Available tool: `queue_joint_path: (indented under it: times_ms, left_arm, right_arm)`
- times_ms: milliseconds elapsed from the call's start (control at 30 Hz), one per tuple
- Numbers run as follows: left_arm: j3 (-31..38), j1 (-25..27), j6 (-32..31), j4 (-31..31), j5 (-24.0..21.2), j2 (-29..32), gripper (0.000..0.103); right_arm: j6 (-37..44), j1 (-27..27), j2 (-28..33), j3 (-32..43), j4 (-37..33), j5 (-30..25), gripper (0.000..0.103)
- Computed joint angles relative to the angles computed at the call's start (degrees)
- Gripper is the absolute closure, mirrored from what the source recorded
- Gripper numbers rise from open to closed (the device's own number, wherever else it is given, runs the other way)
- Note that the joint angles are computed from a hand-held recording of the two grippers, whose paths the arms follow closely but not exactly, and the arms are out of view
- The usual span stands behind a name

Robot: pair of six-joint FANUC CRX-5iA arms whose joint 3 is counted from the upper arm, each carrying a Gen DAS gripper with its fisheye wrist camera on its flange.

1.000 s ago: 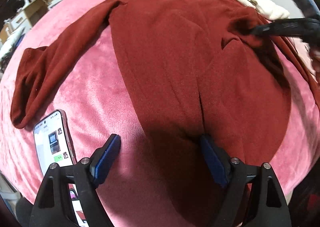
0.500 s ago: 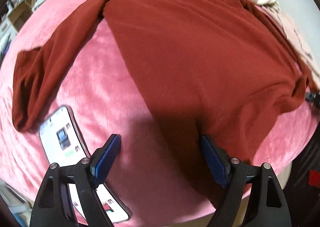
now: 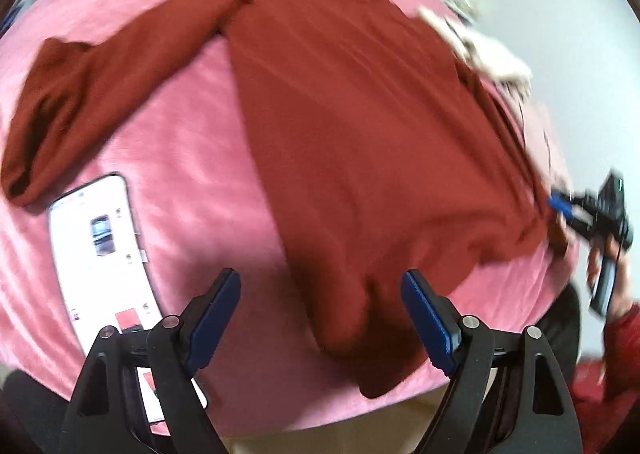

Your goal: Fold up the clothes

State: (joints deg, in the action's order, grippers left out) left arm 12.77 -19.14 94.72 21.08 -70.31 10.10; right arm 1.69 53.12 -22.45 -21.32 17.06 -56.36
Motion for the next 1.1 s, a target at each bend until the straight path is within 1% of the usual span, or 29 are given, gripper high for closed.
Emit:
queue_joint_path:
  times_ms: [33, 100, 133, 167, 200, 267, 333, 400, 467, 500, 567, 600, 633, 700, 733, 767, 867, 900, 933, 967, 1000, 1033, 1067, 1100]
  left_arm:
    - [-0.1, 0.1, 0.0, 0.6, -0.6, 0.2, 0.019]
    - [1.8, -1.3, -0.9, 0.6, -4.3, 2.1, 0.019]
    - [4.6, -2.7, -0.4, -0.2, -6.3, 4.1, 0.019]
    - [8.5, -4.8, 0.5, -1.7, -6.8, 6.3, 0.019]
    - [9.9, -5.6, 0.5, -3.1, -8.0, 6.9, 0.019]
    - [9.2, -6.2, -1.2, -2.4, -7.8, 6.6, 0.019]
    - [8.8, -6.5, -2.6, -0.9, -7.8, 6.6, 0.019]
    - [8.5, -6.5, -3.1, -0.2, -7.8, 6.4, 0.019]
    - [6.3, -5.6, -2.2, 1.4, -7.3, 5.0, 0.019]
    - [4.9, -5.1, -2.1, 2.7, -6.8, 4.2, 0.019]
    - [1.2, -3.9, -3.3, 7.5, -5.2, 2.4, 0.019]
    - [-1.1, -3.2, -3.9, 9.3, -4.4, 1.0, 0.019]
    - [-3.0, -2.8, -4.1, 9.8, -4.0, -0.3, 0.019]
    - [-2.7, -3.3, -3.2, 9.5, -4.0, 0.3, 0.019]
    - [-2.4, -3.8, -2.9, 9.4, -3.3, 0.8, 0.019]
    - [-2.0, -4.2, -2.9, 9.2, -3.0, 1.4, 0.019]
    - [1.2, -5.1, -3.6, 6.5, -4.6, 3.4, 0.019]
    - [3.0, -5.3, -3.7, 5.6, -4.9, 4.8, 0.019]
    - [4.5, -5.5, -3.6, 4.5, -5.2, 5.9, 0.02]
    - [5.6, -5.9, -3.1, 3.1, -5.6, 6.2, 0.035]
    - [6.6, -6.3, -2.5, 1.5, -6.1, 6.4, 0.064]
    - [7.0, -6.0, -2.3, 1.1, -6.6, 6.4, 0.076]
    - [5.7, -5.0, -2.8, 3.7, -6.5, 6.3, 0.086]
    - [4.6, -4.1, -3.2, 6.0, -6.4, 6.2, 0.089]
  right_arm:
    - [1.6, -0.8, 0.4, 0.5, -1.1, -0.2, 0.074]
    - [8.2, -3.7, 2.2, 2.6, -6.6, -1.7, 0.074]
    - [11.4, -5.5, 3.4, 3.7, -10.1, -2.0, 0.074]
    - [14.8, -7.4, 4.2, 4.6, -14.1, -1.7, 0.074]
    - [17.5, -9.2, 4.8, 5.1, -18.1, -1.1, 0.074]
    - [21.8, -12.7, 5.1, 5.1, -26.7, 1.6, 0.073]
    - [28.5, -16.4, 5.3, 5.2, -35.9, 3.6, 0.072]
    - [30.4, -17.1, 5.2, 5.0, -38.1, 3.7, 0.072]
    - [30.9, -17.8, 4.5, 5.1, -39.3, 3.1, 0.073]
    - [29.8, -17.9, 3.9, 4.8, -39.0, 3.1, 0.073]
    - [27.0, -17.1, 3.0, 4.2, -36.2, 3.4, 0.073]
    - [27.0, -16.8, 3.1, 4.4, -35.2, 2.6, 0.073]
    - [28.1, -16.8, 3.6, 5.1, -35.1, 1.2, 0.073]
    - [30.1, -16.8, 4.6, 6.3, -35.1, -1.3, 0.072]
    - [31.2, -16.8, 4.8, 6.6, -35.7, -1.6, 0.072]
    - [33.6, -17.4, 5.1, 6.8, -37.7, -1.3, 0.07]
    - [40.5, -18.6, 7.8, 8.5, -43.6, -1.5, 0.07]
    - [41.2, -18.4, 8.5, 8.7, -44.1, -1.1, 0.07]
    - [40.0, -17.7, 8.6, 8.1, -43.0, 0.0, 0.07]
    - [39.0, -17.3, 8.5, 7.6, -42.5, 1.0, 0.07]
    - [38.3, -17.5, 8.1, 7.0, -42.9, 2.0, 0.07]
    - [37.5, -17.5, 7.7, 6.5, -42.8, 2.6, 0.075]
    - [36.4, -17.2, 7.4, 6.4, -41.9, 2.1, 0.09]
    - [36.2, -17.0, 7.4, 6.5, -41.6, 1.7, 0.093]
